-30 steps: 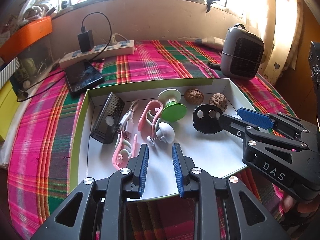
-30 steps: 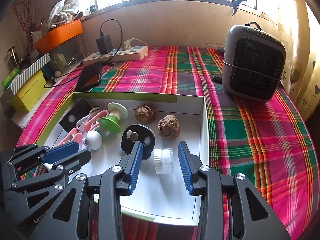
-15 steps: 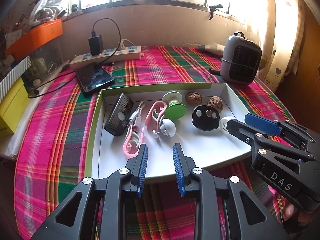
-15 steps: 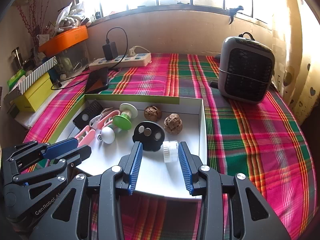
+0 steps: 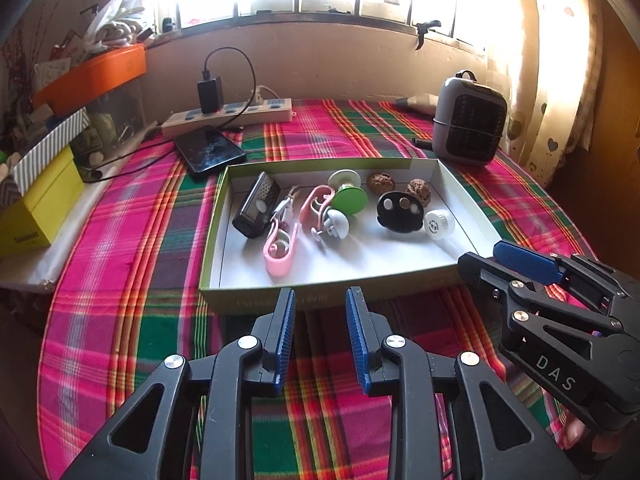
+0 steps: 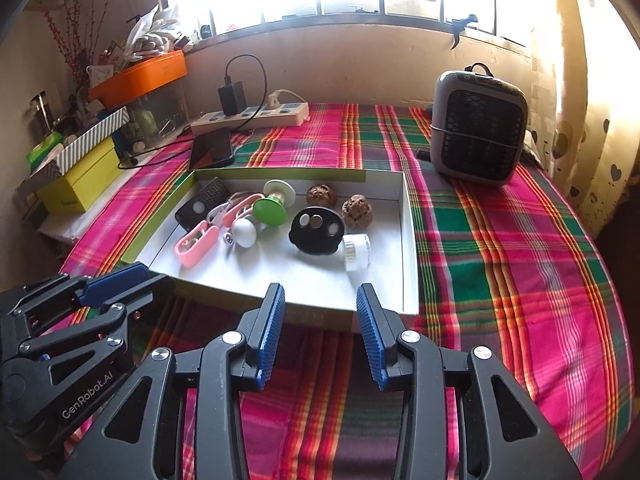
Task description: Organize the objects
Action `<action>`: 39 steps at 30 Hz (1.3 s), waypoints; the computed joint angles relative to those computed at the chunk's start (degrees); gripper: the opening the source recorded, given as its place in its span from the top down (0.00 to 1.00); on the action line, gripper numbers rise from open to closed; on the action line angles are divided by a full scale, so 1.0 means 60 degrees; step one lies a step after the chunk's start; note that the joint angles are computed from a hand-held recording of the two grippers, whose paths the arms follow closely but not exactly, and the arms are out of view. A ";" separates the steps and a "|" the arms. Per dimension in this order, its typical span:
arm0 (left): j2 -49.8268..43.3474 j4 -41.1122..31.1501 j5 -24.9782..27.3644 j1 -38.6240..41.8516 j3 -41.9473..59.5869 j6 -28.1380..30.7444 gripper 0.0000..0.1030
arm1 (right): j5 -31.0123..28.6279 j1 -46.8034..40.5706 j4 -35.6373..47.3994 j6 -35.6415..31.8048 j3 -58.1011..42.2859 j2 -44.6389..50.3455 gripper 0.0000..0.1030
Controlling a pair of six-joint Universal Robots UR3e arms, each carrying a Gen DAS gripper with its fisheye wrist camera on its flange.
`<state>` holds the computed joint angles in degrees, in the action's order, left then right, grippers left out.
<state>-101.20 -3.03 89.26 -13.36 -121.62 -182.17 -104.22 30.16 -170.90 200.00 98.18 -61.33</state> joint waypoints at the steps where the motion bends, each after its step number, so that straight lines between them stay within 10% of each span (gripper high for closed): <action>1: 0.0114 0.0058 0.0047 -0.0037 -0.0176 0.0001 0.76 | -0.0016 0.0046 -0.0074 0.0054 0.0123 -0.0068 0.62; 39: -0.0180 0.1606 0.1559 -0.1114 -0.1984 -0.1378 0.74 | -0.0665 0.0748 0.0274 0.0939 0.1609 -0.0473 0.56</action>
<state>-102.27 6.61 98.61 -20.04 -133.53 -190.44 -108.21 34.65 -169.25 205.64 107.83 -64.17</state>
